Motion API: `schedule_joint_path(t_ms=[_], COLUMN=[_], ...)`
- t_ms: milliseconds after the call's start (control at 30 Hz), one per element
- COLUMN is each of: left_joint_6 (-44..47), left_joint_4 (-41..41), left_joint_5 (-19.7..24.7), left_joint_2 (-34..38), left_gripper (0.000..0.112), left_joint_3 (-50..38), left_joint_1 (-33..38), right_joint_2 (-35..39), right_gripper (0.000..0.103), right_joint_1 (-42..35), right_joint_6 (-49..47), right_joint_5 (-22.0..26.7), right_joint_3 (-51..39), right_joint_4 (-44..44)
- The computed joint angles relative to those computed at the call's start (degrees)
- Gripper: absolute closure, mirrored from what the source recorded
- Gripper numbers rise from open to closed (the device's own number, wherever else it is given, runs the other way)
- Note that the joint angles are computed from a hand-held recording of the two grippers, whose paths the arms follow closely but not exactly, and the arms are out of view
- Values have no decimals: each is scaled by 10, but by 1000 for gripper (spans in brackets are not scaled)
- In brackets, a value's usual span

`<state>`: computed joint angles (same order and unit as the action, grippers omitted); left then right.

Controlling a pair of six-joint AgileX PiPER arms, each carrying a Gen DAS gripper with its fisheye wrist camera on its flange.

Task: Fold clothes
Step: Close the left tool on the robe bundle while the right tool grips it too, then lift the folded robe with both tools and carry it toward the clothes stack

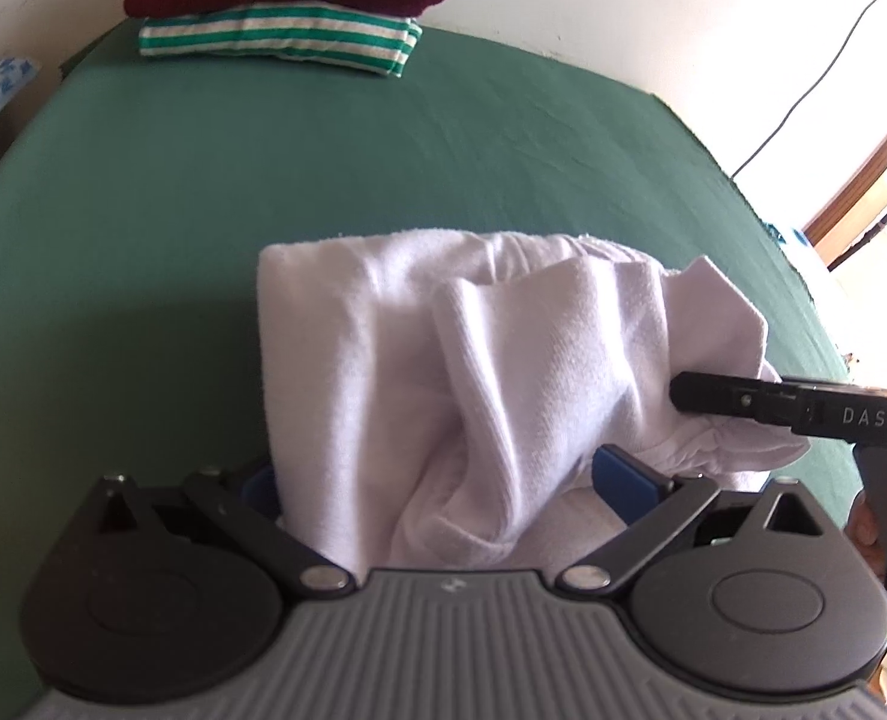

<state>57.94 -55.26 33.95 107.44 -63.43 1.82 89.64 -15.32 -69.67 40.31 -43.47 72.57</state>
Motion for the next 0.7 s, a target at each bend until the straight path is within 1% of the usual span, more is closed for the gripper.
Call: schedule_joint_path(t_ms=[100, 167, 200, 233, 300, 367, 400, 433, 500, 533, 567, 600, 633, 700], left_joint_6=[30, 55, 61, 66, 78, 86, 77, 62, 36, 28, 21, 14, 4, -24], left_joint_4=[-43, -78, -95, -113, -144, -171, -170, -160, -132, -121, -114, -109, -104, -82], left_joint_5=[-18, -8, 11, 38, 72, 105, 103, 91, 39, 12, -4, -16, -24, -42], left_joint_2=[-8, -10, -7, -1, 10, 22, 23, 20, 4, -5, -10, -14, -17, -25], left_gripper=[17, 22, 23, 23, 20, 15, 15, 16, 29, 40, 50, 55, 60, 65], left_joint_3=[21, 31, 32, 30, 30, 30, 28, 24, 28, 34, 38, 42, 44, 45], left_joint_1=[1, 12, 25, 40, 60, 80, 77, 68, 39, 25, 16, 11, 9, -2], right_joint_2=[-4, -7, -7, -6, -4, 0, 3, 5, 3, 0, -4, -7, -9, -10], right_gripper=[56, 56, 56, 57, 57, 55, 51, 48, 46, 46, 48, 54, 57, 60], right_joint_1=[2, 3, 2, 1, -3, -9, -11, -13, -8, -1, 5, 11, 15, 17], right_joint_6=[-10, -9, -3, 3, 9, 9, 8, 9, 9, 11, 13, 17, 21, 26], right_joint_5=[-4, -6, -3, 0, 7, 18, 24, 30, 27, 19, 8, -3, -10, -12], right_joint_3=[9, 10, 8, 7, 4, 2, 0, -2, -3, -4, -4, -3, -4, -6], right_joint_4=[16, 13, 10, 6, 1, 3, 6, 6, 2, -5, -12, -18, -22, -28])
